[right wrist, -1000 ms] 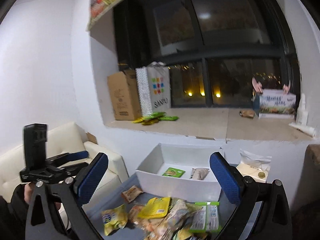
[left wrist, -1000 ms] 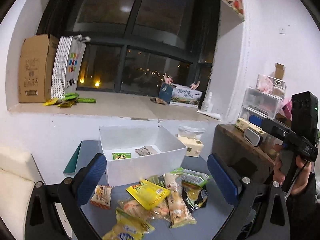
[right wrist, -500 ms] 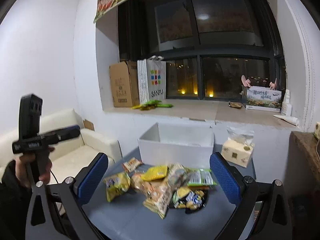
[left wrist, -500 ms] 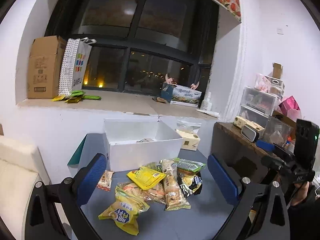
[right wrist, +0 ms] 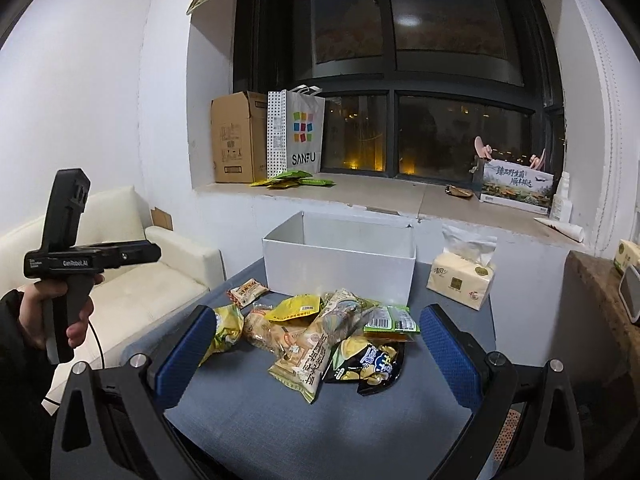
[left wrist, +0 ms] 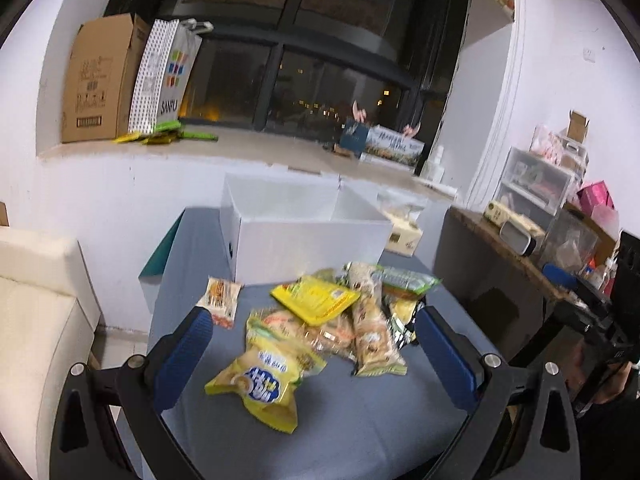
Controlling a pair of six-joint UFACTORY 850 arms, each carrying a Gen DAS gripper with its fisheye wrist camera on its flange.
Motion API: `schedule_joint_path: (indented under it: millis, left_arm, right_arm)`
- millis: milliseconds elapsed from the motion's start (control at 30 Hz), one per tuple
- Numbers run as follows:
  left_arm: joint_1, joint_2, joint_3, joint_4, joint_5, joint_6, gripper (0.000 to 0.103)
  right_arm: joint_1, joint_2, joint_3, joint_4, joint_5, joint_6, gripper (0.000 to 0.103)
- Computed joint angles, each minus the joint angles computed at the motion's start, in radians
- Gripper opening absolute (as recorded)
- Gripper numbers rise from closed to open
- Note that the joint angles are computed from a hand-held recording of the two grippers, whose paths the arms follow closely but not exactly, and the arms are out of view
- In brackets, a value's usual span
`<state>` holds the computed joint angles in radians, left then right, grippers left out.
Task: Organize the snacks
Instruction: 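Move both tools back above the snack pile, then grasp the yellow potato-chip bag with the left gripper while the right gripper grasps a printed snack bag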
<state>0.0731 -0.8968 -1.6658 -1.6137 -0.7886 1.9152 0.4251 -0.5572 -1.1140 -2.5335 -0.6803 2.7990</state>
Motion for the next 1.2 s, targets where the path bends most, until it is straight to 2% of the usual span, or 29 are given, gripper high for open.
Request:
schedule_joint_path:
  millis: [233, 467, 633, 767, 933, 967, 1000, 1067, 1100, 1200]
  left_arm:
    - [-0.017, -0.023, -0.018, 0.056, 0.046, 0.007, 0.103]
    - [-0.035, -0.068, -0.07, 0.188, 0.085, -0.052, 0.103]
    - [-0.039, -0.11, -0.126, 0.273, 0.083, -0.105, 0.103]
    - [-0.055, -0.186, -0.242, 0.427, 0.097, -0.199, 0.103]
    - [-0.097, -0.311, -0.419, 0.691, 0.139, -0.364, 0.103]
    - [-0.103, -0.341, -0.463, 0.744, 0.128, -0.406, 0.098]
    - [-0.106, -0.361, -0.492, 0.777, 0.117, -0.433, 0.084]
    - [-0.114, -0.39, -0.533, 0.837, 0.126, -0.507, 0.069]
    - [-0.11, -0.389, -0.531, 0.816, 0.121, -0.498, 0.06]
    - [-0.085, -0.317, -0.407, 0.609, 0.132, -0.327, 0.057]
  right_arm:
    - [0.007, -0.018, -0.018, 0.014, 0.015, -0.027, 0.103]
    - [0.012, -0.024, -0.022, 0.024, 0.016, -0.04, 0.103]
    - [0.011, -0.027, -0.025, 0.021, 0.019, -0.036, 0.103]
    - [0.009, -0.033, -0.03, 0.019, 0.027, -0.031, 0.103]
    - [0.007, -0.04, -0.035, 0.012, 0.034, -0.026, 0.103]
    - [0.007, -0.044, -0.037, 0.015, 0.037, -0.028, 0.103]
    - [0.007, -0.045, -0.039, 0.018, 0.039, -0.029, 0.103]
    - [0.004, -0.05, -0.042, 0.015, 0.046, -0.022, 0.103]
    - [0.002, -0.053, -0.045, 0.017, 0.052, -0.019, 0.103]
    - [-0.003, -0.063, -0.055, 0.024, 0.067, -0.014, 0.103]
